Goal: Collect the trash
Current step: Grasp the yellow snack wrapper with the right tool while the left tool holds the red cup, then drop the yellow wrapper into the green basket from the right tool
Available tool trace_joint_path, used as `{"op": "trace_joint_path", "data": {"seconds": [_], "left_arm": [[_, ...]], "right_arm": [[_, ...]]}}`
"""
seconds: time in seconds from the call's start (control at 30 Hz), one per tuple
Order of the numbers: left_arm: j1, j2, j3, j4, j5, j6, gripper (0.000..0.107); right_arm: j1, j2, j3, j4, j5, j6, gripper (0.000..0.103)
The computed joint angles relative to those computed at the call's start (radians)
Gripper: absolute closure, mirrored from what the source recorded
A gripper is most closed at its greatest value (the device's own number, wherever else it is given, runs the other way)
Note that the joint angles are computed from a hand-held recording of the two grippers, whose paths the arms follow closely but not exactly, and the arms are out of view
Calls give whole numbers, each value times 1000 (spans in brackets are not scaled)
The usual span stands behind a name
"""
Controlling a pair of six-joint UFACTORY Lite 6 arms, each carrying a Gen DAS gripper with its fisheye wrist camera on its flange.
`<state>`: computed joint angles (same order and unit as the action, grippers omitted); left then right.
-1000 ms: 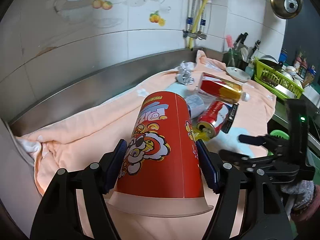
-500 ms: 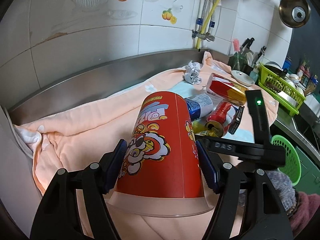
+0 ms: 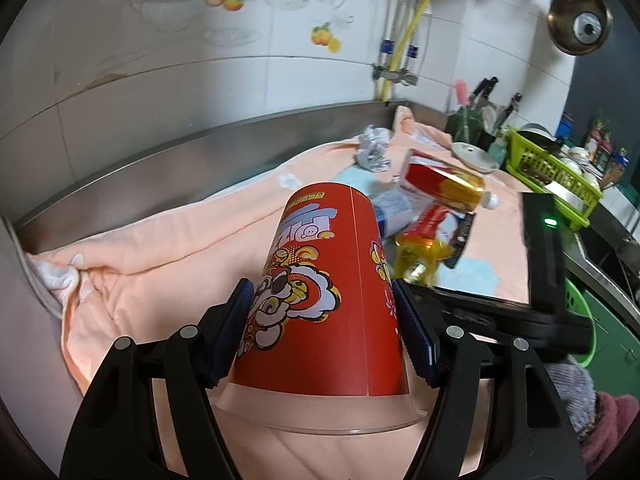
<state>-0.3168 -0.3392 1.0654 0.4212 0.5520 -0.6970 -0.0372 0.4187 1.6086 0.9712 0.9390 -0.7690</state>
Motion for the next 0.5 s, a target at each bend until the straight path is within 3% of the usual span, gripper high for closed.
{"op": "trace_joint_path", "data": {"seconds": [0.13,0.27,0.37,0.5], "left_arm": [[-80,62,61,38,-1,-46,38],[-164,169,156,55,-18,-78,38],[-249,263,246,80,-15,-101,38],[-331,422,410,43,-19,-57,38]], "right_arm": [[-178,-172,-160,28,50,-136,53],[-372,-215,-207,31,135,-203,53],[-531,-225,-215,-18,106,-253,53],[-682,-74,-69,-127,29,-241,53]]}}
